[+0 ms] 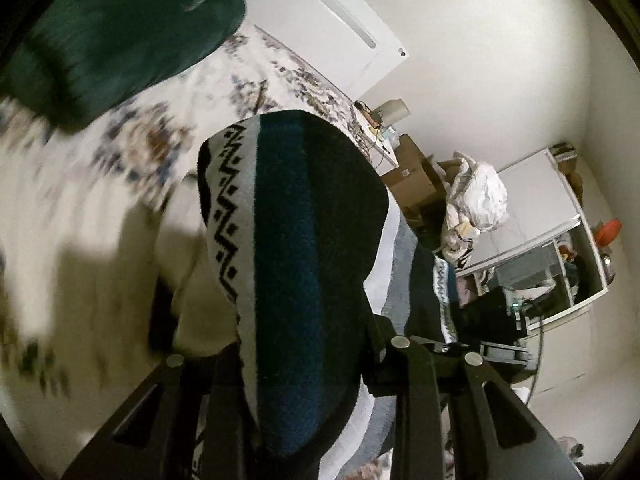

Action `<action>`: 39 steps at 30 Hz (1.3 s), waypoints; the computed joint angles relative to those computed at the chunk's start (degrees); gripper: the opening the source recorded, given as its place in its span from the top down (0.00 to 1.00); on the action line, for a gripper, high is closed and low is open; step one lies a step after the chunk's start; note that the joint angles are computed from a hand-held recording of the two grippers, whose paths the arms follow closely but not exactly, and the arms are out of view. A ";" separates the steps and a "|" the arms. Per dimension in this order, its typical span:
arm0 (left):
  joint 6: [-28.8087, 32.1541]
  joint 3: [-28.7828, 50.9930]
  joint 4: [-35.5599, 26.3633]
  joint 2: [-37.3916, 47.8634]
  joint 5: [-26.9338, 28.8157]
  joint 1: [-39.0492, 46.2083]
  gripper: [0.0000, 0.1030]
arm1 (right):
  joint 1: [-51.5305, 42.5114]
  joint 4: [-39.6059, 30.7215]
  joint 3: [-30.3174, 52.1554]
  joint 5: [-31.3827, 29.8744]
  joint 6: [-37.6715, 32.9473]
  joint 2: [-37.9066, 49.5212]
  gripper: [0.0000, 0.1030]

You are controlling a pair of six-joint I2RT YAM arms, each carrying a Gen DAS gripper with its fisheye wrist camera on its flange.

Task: Fold small clothes

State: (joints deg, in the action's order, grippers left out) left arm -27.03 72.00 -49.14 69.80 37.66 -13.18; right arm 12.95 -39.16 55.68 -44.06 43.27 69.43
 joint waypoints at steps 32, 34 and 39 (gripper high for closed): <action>2.41 22.04 -14.43 17.58 -41.11 -16.66 0.03 | 1.54 -31.47 30.26 44.85 -13.85 17.56 0.00; 1.17 22.91 -17.58 15.34 -47.20 -21.00 0.00 | 5.16 -34.98 30.36 49.94 -10.42 13.93 0.00; -6.48 27.68 -28.53 13.01 -60.60 -32.73 0.00 | 18.45 -48.04 35.00 62.12 1.45 7.47 0.00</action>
